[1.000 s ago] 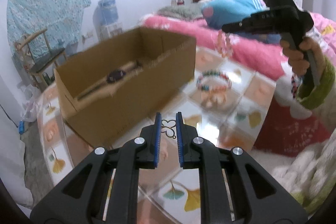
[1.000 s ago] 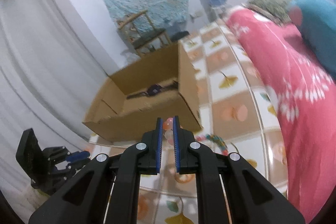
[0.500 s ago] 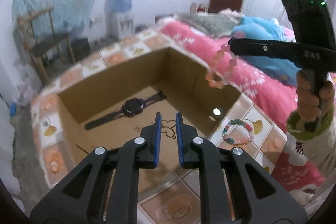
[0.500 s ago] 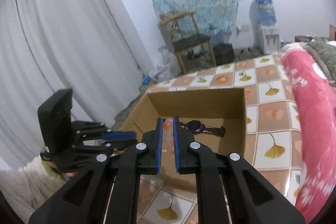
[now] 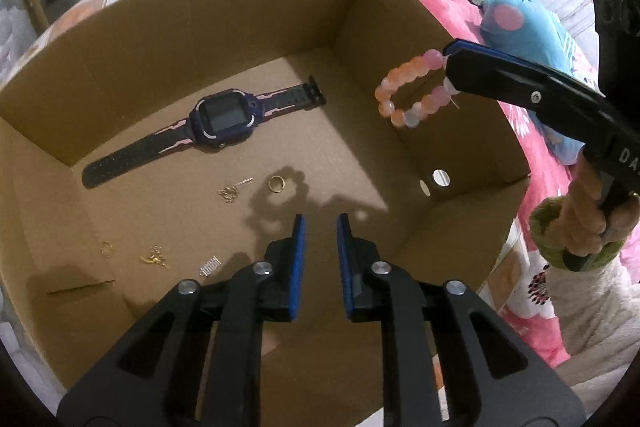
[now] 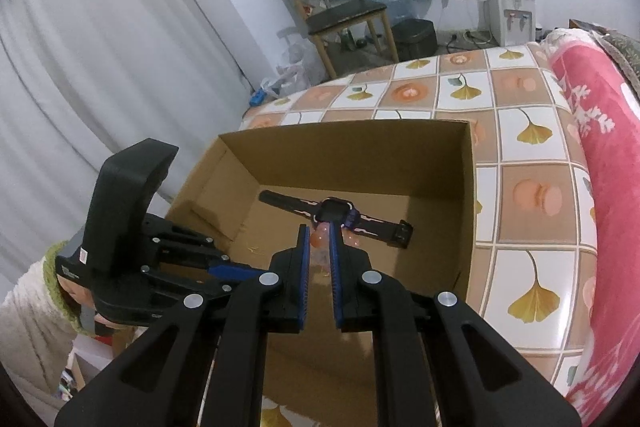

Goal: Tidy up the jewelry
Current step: 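Open both grippers to drop the earring and bracelet into the box, then lower the right gripper onto the multicolour bead bracelet on the table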

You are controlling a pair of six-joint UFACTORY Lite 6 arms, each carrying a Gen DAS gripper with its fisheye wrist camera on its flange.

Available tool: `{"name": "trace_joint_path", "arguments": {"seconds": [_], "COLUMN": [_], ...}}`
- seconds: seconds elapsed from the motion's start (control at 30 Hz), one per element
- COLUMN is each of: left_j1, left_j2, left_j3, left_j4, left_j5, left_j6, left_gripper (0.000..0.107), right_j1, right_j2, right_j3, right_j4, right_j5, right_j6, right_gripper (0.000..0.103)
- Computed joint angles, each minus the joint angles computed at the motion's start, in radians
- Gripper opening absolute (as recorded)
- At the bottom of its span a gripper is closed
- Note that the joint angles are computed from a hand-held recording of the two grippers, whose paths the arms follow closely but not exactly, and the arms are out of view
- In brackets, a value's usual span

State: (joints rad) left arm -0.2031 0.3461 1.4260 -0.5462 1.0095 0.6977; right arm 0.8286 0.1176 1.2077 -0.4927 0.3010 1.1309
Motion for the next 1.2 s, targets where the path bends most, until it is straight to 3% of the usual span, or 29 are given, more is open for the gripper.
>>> {"name": "trace_joint_path", "arguments": {"seconds": [0.23, 0.4, 0.53, 0.57, 0.63, 0.83, 0.93, 1.03, 1.2], "left_j1": [0.052, 0.107, 0.147, 0.153, 0.169, 0.213, 0.235, 0.275, 0.286], "left_j2": [-0.021, -0.111, -0.215, -0.233, -0.293, -0.483, -0.638, -0.855, -1.156], "left_j3": [-0.004, -0.055, -0.131, -0.146, -0.195, -0.338, -0.442, -0.587, -0.822], "left_j4": [-0.045, -0.079, -0.115, -0.122, -0.142, -0.186, -0.229, -0.326, -0.428], "left_j5": [0.012, -0.014, -0.039, -0.043, -0.050, -0.085, -0.090, -0.050, 0.097], "left_j6": [0.019, 0.058, 0.111, 0.119, 0.148, 0.225, 0.299, 0.426, 0.521], "left_gripper": [0.026, 0.032, 0.035, 0.035, 0.035, 0.037, 0.041, 0.050, 0.054], "right_j1": [-0.035, -0.039, 0.015, 0.022, 0.034, 0.078, 0.157, 0.334, 0.629], "right_j2": [0.075, 0.174, 0.295, 0.306, 0.294, 0.132, -0.022, -0.193, -0.323], "right_j3": [0.075, 0.201, 0.363, 0.376, 0.366, 0.222, 0.094, -0.045, -0.216], "right_j4": [0.257, 0.369, 0.104, 0.070, 0.029, -0.057, -0.182, -0.364, -0.423], "right_j5": [0.027, 0.127, 0.370, 0.400, 0.427, 0.408, 0.413, 0.549, 0.819], "right_j6": [-0.265, -0.395, -0.193, -0.169, -0.127, 0.002, 0.183, 0.456, 0.769], "right_gripper": [0.010, 0.010, 0.013, 0.020, 0.024, 0.024, 0.026, 0.032, 0.032]}}
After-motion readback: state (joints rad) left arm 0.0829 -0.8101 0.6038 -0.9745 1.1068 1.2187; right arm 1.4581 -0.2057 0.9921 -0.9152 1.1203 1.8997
